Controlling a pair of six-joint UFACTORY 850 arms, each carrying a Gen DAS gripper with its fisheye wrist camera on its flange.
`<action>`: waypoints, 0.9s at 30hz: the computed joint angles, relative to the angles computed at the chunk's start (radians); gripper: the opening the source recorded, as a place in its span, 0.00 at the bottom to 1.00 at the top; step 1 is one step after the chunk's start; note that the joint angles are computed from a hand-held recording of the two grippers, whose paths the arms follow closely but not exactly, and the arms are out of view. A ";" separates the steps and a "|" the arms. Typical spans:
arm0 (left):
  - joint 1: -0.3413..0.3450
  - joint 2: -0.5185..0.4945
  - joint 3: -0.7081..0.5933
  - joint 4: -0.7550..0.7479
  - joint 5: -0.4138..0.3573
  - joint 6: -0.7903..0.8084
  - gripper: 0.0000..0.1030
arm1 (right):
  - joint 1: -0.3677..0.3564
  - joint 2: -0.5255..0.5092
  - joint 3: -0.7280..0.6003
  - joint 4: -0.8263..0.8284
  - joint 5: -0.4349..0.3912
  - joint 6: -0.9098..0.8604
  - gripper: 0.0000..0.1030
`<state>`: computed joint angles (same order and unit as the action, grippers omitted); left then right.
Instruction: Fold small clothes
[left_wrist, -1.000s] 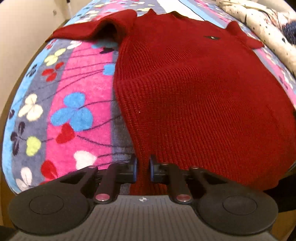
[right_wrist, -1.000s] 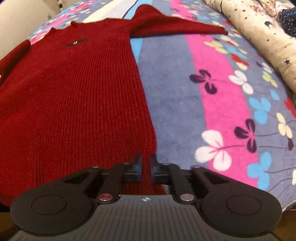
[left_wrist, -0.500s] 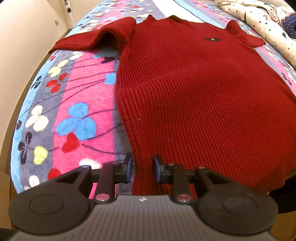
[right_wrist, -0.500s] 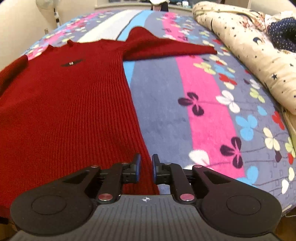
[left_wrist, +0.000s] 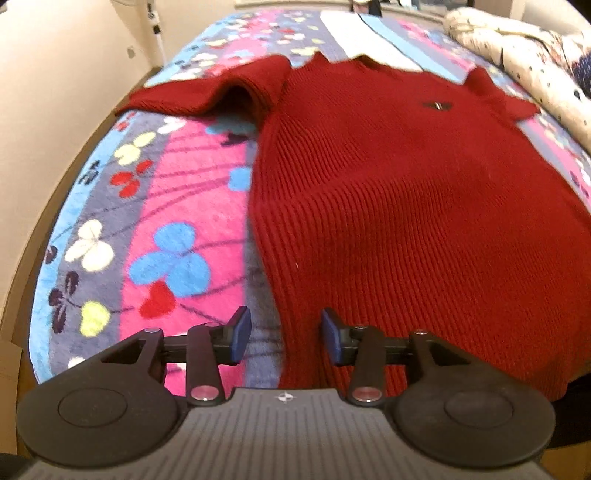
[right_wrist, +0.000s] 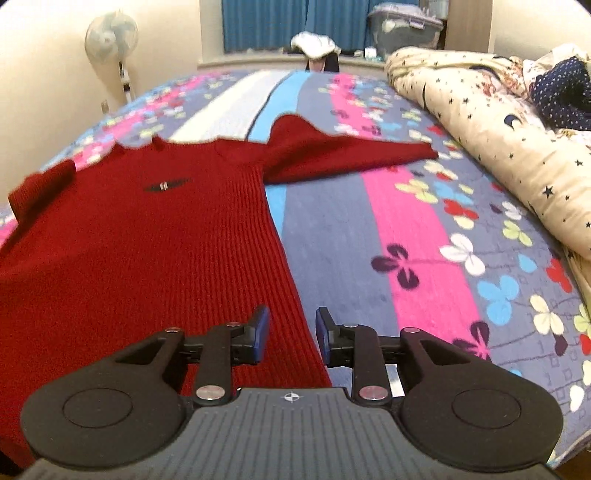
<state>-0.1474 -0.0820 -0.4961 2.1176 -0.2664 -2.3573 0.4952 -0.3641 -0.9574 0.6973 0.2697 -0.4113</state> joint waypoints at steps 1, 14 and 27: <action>0.002 0.005 0.003 0.034 -0.008 -0.041 0.45 | 0.005 0.002 0.001 -0.017 0.020 0.020 0.28; 0.013 0.088 0.001 0.274 -0.231 -0.384 0.68 | 0.053 -0.004 -0.021 -0.233 0.177 0.266 0.28; 0.095 -0.171 -0.407 -0.055 -0.209 0.074 0.80 | 0.078 -0.070 -0.123 -0.292 0.178 0.354 0.37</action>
<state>-0.0520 -0.2533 -0.9032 2.0626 -0.4752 -2.2835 0.5736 -0.4340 -1.0799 0.4056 0.4476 -0.0569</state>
